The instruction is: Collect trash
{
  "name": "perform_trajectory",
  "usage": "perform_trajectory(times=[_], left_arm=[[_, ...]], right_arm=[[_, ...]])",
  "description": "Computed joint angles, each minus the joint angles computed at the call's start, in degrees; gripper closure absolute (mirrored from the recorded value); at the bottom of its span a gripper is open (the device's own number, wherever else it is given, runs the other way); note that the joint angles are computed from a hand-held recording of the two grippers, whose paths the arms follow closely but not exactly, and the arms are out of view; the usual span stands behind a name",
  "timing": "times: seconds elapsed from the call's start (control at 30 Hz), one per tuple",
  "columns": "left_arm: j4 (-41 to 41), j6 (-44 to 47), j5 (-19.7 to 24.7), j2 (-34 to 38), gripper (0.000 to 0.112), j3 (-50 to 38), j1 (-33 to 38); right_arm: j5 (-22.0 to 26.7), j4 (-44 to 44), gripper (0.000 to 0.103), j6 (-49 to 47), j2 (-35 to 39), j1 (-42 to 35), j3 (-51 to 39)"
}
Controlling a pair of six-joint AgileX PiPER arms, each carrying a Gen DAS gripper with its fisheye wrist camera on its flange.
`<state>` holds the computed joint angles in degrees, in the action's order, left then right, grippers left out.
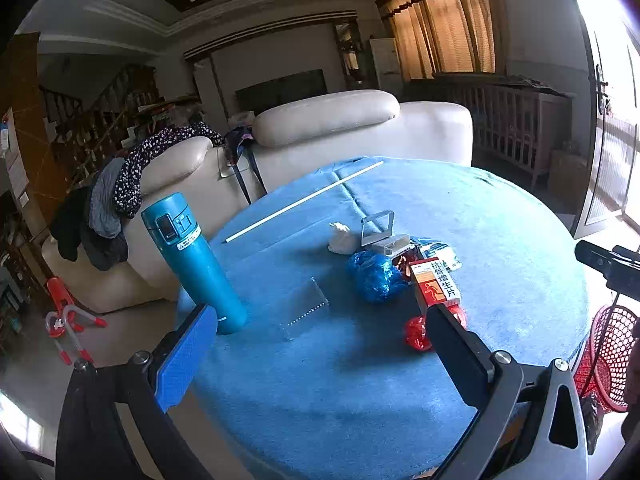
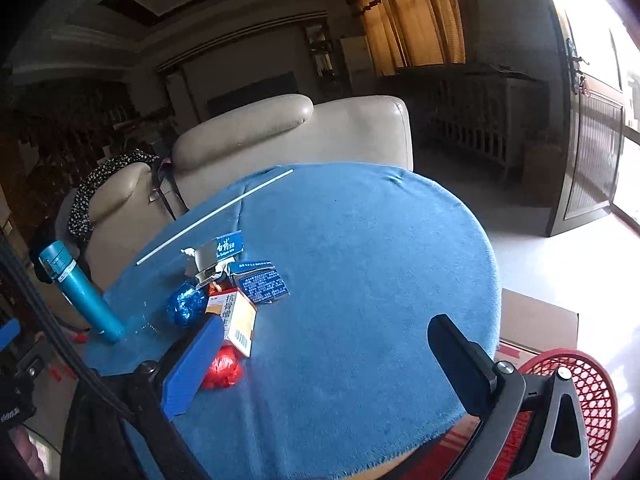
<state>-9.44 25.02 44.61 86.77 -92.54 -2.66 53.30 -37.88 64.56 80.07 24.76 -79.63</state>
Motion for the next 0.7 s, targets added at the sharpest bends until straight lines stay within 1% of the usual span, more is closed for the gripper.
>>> perform_trajectory(times=[0.27, 0.5, 0.63, 0.7], left_arm=[[0.4, -0.3, 0.1, -0.1, 0.009, -0.2, -0.5], [-0.3, 0.8, 0.2, -0.2, 0.009, 0.5, -0.4], [-4.7, 4.2, 3.4, 1.5, 0.009, 0.0, 1.5], [-7.1, 5.7, 6.3, 3.5, 0.009, -0.7, 2.7]], right_arm=[[1.5, 3.9, 0.000, -2.9, -5.4, -0.1, 3.8], [2.3, 9.8, 0.000, -5.0, -11.2, -0.2, 9.3], [0.5, 16.9, 0.000, -7.8, -15.3, -2.6, 14.7], [-0.6, 20.1, 0.000, -8.1, -17.3, -3.9, 18.2]])
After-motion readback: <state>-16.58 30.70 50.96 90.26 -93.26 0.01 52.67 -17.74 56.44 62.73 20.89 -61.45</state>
